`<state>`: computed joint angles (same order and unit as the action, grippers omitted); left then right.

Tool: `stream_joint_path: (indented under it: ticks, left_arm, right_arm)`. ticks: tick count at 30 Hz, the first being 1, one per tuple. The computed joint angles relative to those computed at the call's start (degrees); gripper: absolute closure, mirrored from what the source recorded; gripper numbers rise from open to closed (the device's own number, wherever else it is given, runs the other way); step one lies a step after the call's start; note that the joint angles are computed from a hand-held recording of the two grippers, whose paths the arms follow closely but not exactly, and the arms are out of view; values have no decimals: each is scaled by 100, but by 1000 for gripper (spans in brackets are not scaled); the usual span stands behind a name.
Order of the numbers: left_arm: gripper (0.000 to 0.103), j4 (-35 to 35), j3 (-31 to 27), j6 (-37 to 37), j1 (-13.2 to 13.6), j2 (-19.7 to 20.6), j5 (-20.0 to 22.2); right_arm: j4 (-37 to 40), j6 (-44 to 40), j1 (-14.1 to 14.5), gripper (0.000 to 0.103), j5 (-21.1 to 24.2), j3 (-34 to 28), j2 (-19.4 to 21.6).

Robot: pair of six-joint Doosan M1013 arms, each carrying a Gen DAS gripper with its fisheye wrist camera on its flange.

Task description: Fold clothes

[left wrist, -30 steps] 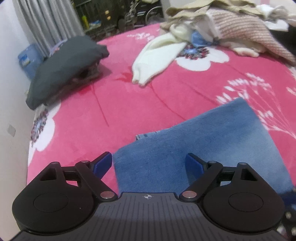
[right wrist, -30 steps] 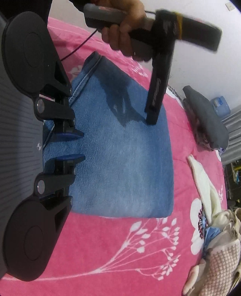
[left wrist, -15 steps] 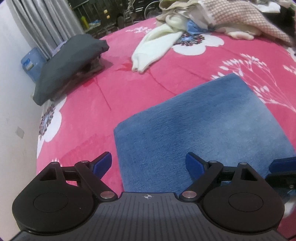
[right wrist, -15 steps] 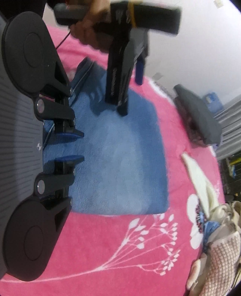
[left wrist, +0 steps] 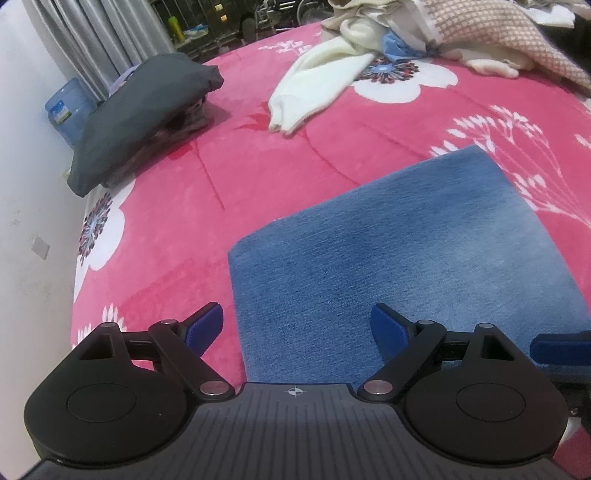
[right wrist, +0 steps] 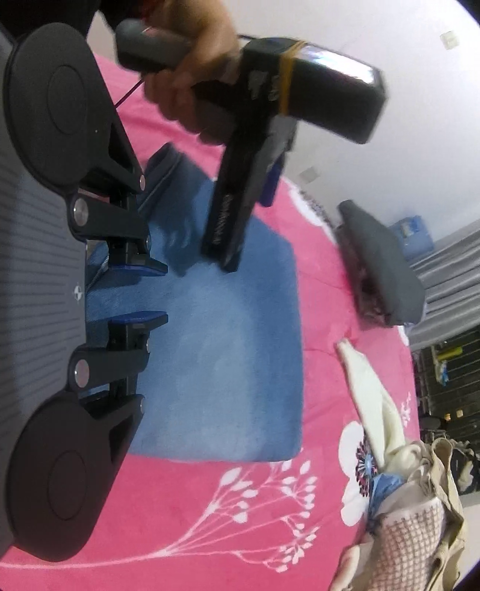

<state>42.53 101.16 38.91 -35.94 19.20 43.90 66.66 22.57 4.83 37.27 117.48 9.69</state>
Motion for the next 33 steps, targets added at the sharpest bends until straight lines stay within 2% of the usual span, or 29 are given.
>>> stream_joint_path:
  ticks: [5, 33]
  left_arm:
    - [14, -36, -39, 38, -10, 19, 73]
    - [14, 142, -70, -10, -66, 48, 203]
  right_arm:
    - [-594, 605, 93, 82, -134, -39, 141]
    - [-505, 595, 38, 80, -20, -51, 148]
